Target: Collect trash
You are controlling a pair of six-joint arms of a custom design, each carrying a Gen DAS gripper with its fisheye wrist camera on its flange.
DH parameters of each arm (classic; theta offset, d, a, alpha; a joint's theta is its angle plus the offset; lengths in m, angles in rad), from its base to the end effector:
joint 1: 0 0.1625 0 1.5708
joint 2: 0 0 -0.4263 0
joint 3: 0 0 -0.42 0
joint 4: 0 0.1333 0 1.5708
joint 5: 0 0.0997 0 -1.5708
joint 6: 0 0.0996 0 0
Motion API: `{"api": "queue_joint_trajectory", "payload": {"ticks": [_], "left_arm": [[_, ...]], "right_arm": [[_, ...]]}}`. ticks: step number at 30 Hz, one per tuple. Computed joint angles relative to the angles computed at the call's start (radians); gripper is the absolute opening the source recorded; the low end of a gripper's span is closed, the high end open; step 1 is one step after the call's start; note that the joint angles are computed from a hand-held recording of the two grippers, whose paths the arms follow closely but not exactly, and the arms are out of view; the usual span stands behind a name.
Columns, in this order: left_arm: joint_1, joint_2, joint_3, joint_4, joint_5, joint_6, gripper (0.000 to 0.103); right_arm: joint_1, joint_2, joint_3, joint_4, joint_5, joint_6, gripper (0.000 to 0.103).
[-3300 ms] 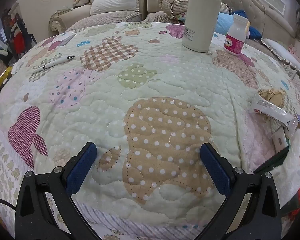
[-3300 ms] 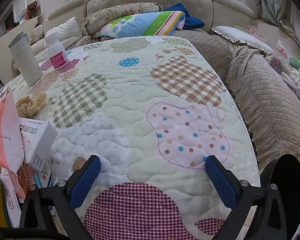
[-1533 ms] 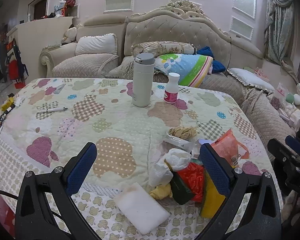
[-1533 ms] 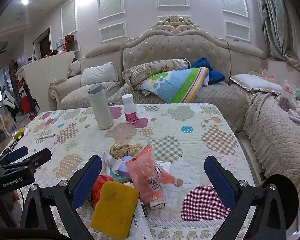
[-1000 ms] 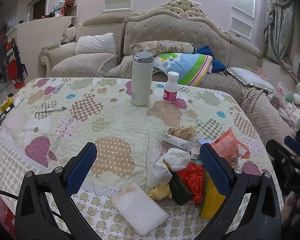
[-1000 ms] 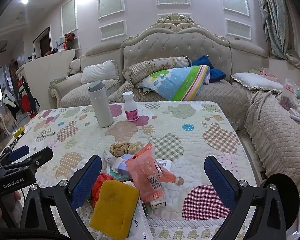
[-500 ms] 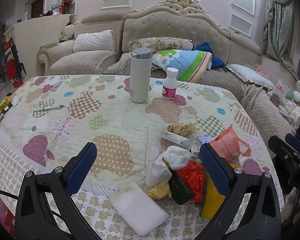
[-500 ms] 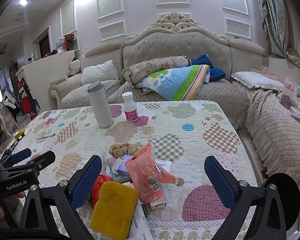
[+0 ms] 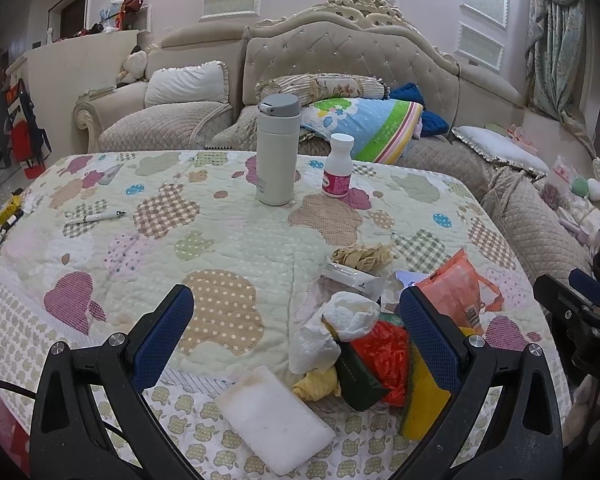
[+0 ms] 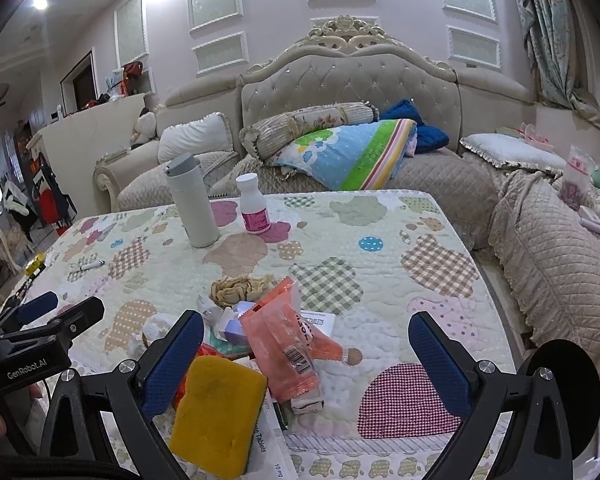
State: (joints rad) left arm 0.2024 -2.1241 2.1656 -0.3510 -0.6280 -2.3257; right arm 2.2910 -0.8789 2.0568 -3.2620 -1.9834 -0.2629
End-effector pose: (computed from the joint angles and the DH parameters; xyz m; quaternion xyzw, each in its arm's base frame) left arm -0.1238 -0.2438 0.3950 -0.0937 0.7620 -0.4962 0.4054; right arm 0.4424 -0.3627 0.0722 0.4010 -0.8592 0.2869 0.1367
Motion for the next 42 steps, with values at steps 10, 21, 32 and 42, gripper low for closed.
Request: {"api": "queue_joint_trajectory", "payload": {"ticks": [10,21,32,42], "left_arm": [[0.013,0.012,0.002,-0.006,-0.005,-0.006,0.102],[0.009,0.012,0.001,0.01,-0.017,-0.014,0.102],[0.005,0.01,0.007,0.023,-0.04,-0.025,0.102],[0.005,0.002,0.01,0.025,-0.048,-0.025,0.102]], "right_arm": [[-0.007,-0.006,0.005,0.006,0.015,-0.001,0.102],[-0.001,-0.015,0.011,0.035,0.017,-0.013,0.102],[0.004,-0.012,0.009,0.069,-0.01,-0.03,0.102],[-0.002,-0.022,0.009,0.124,-0.002,-0.02,0.102]]}}
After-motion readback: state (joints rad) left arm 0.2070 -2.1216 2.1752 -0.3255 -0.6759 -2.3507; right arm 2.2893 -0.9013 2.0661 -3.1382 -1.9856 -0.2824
